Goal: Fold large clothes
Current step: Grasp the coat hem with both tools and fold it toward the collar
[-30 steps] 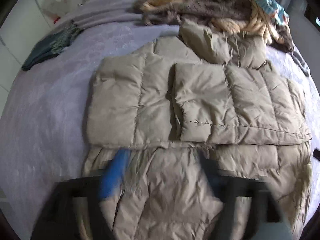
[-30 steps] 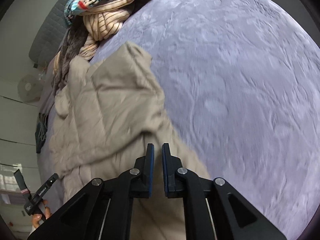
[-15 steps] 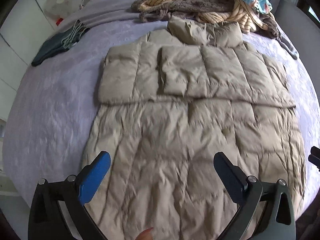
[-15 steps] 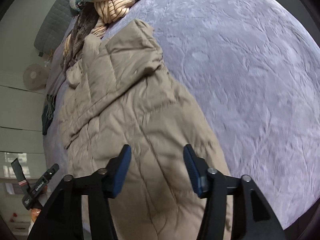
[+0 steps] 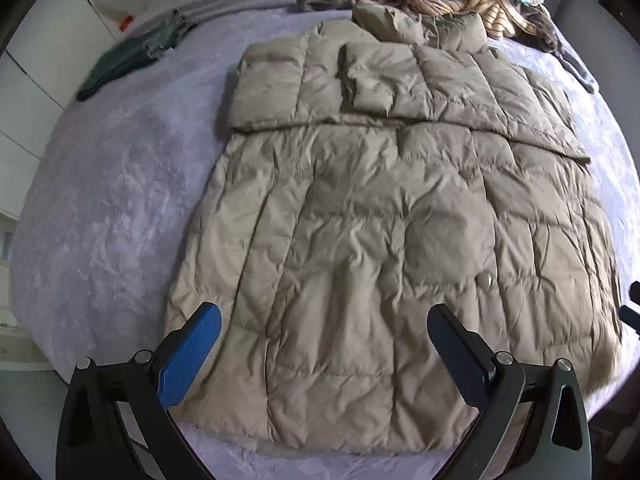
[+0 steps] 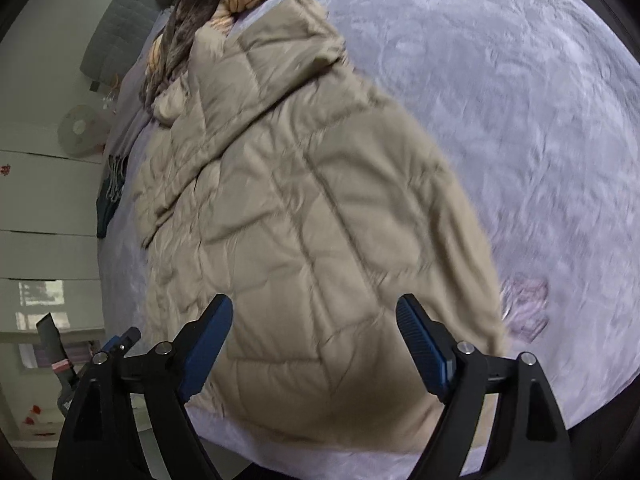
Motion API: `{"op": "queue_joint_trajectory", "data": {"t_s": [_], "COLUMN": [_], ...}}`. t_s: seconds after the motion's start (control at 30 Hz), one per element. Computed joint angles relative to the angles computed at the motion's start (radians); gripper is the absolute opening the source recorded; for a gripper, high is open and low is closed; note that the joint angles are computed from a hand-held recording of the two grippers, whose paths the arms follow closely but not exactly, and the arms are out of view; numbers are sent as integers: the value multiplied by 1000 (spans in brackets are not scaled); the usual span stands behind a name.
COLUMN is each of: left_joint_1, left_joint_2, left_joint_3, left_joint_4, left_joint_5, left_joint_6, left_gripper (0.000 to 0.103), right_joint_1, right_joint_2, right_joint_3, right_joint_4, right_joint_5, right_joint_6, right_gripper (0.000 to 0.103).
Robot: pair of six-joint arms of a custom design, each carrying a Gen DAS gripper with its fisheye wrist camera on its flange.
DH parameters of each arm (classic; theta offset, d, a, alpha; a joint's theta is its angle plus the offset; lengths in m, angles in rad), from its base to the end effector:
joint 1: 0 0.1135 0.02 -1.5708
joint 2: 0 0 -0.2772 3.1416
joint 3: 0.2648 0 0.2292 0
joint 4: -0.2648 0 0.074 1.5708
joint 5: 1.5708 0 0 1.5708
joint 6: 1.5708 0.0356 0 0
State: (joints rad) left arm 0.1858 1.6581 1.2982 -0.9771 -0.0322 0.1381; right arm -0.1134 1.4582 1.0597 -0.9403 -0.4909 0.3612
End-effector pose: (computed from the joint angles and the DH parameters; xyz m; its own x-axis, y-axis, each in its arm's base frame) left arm 0.2924 0.0561 0.2613 -0.9734 -0.0429 -0.2252 -0.0585 0.9963 0.0629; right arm 0.2406 -0.0105 0.2558 -0.9073 0.4170 -0.0530 0.3343 0.7923 0.5104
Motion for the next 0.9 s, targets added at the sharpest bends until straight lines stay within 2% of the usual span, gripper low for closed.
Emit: {"op": "queue_joint_trajectory", "data": {"t_s": [0.13, 0.33, 0.57, 0.73, 0.9], "left_joint_1": [95, 344, 609, 698, 706], "left_joint_2": [-36, -45, 89, 202, 250], "left_joint_3": [-66, -115, -28, -9, -55], "left_joint_4": [12, -42, -243, -348, -329], "left_joint_5": [42, 130, 289, 359, 415], "left_joint_6": [104, 300, 496, 544, 516], "left_gripper": [103, 103, 103, 103, 103], "right_joint_1": [92, 213, 264, 253, 227], "right_joint_2": [-110, -285, -425, -507, -587], "right_joint_3": [-104, -235, -370, -450, -541], "right_joint_4": [57, 102, 145, 164, 199], "right_joint_5": [23, 87, 66, 48, 22], "right_joint_6": [160, 371, 548, 648, 728], "right_gripper": [87, 87, 88, 87, 88]}}
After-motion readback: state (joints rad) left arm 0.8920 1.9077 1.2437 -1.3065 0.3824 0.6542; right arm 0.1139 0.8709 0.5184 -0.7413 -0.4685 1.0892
